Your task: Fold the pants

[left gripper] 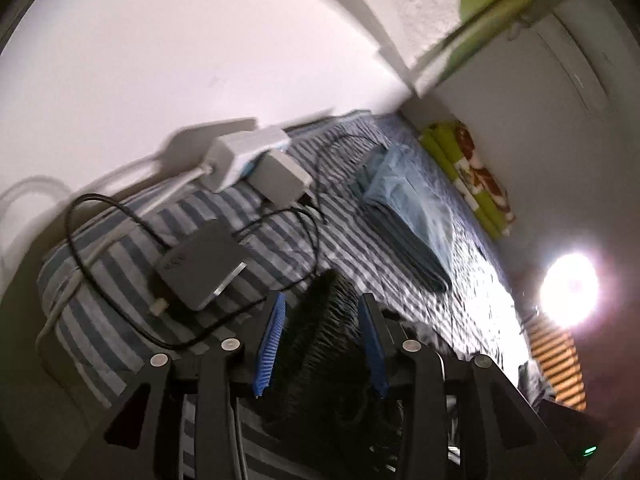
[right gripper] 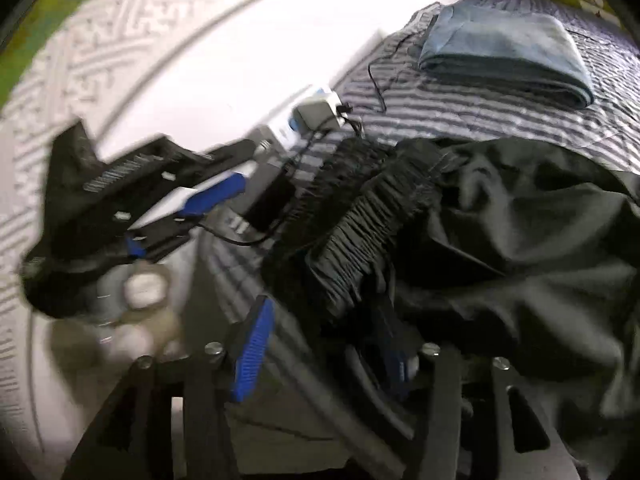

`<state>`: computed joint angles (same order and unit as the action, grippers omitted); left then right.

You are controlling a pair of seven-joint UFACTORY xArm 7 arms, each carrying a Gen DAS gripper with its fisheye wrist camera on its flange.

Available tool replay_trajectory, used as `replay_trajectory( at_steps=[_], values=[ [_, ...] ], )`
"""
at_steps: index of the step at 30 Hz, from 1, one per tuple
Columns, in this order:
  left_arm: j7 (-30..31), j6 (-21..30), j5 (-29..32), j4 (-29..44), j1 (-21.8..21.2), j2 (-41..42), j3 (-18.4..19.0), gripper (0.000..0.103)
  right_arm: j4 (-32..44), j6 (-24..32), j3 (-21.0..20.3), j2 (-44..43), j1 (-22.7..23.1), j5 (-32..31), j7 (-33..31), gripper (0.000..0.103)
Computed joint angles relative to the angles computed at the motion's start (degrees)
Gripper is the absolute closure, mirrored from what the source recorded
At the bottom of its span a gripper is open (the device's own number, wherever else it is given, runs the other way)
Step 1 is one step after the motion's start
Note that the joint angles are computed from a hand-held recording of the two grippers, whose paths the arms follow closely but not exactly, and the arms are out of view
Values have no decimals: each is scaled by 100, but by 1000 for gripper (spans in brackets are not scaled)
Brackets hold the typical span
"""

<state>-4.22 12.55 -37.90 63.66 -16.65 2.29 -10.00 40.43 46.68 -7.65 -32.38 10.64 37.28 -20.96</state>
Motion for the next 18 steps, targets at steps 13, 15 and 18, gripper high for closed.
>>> replay_trajectory(
  at_steps=[13, 15, 18],
  values=[
    [-542, 551, 1705, 702, -513, 500, -112, 34, -190, 1725, -1331, -1556, -2201, -1845, -645, 49],
    [-1072, 851, 2391, 1019, -649, 778, -38, 34, -188, 1742, -1451, -1450, -2571, -2223, -689, 49],
    [-1821, 1242, 3496, 1417, -939, 1100, 127, 33, -156, 1919, -1688, -1158, -2852, -2375, -810, 50]
  ],
)
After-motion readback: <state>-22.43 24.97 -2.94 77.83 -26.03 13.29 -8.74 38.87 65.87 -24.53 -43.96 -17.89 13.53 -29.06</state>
